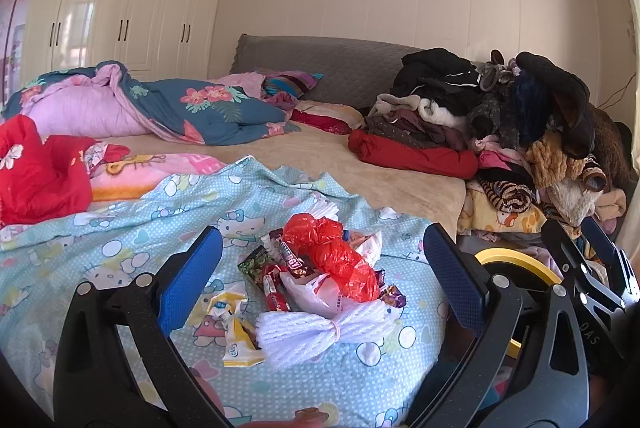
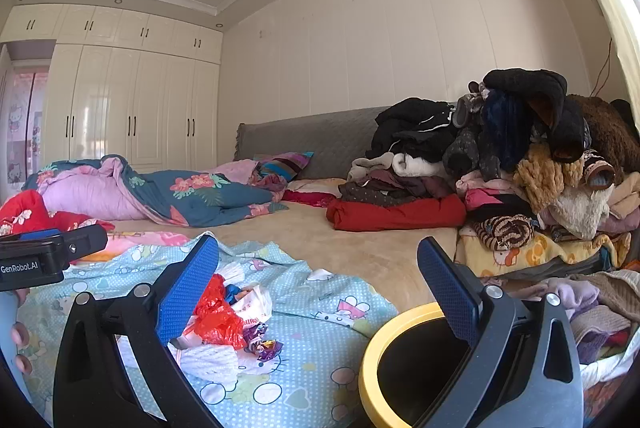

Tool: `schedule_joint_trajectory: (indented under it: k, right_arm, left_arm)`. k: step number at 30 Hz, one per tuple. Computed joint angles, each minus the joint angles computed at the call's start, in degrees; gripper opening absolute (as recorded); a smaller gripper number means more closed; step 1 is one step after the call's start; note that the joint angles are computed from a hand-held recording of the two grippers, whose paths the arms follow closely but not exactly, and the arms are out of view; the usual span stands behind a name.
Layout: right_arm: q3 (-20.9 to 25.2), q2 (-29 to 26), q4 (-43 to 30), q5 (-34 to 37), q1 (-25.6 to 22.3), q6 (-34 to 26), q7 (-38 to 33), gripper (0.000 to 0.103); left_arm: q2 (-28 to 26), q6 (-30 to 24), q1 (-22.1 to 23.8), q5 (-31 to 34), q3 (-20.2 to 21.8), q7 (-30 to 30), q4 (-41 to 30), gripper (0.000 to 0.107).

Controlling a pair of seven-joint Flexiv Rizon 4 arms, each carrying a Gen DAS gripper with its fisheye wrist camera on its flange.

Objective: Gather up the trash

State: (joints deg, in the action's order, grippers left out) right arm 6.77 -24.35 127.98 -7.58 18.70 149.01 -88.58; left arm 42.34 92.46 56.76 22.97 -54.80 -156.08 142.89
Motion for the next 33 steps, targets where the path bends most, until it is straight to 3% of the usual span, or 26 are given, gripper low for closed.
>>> schedule_joint_trajectory:
  k: [12,33]
  right_arm:
    - [0.1,-0.9,0.1,-1.6,-0.3,0.0,0.3,0.097]
    - [2.8,-0.2,0.2,-20.1,-3.3,-7.9,6.4,0.097]
  left_arm:
    - [0.1,-0.2,0.2,-0.1,-0.3,-0.5,-0.1,0.092]
    - [0.1,2.4,1.6,0.3,7.2,-3.3,6.0,0.092]
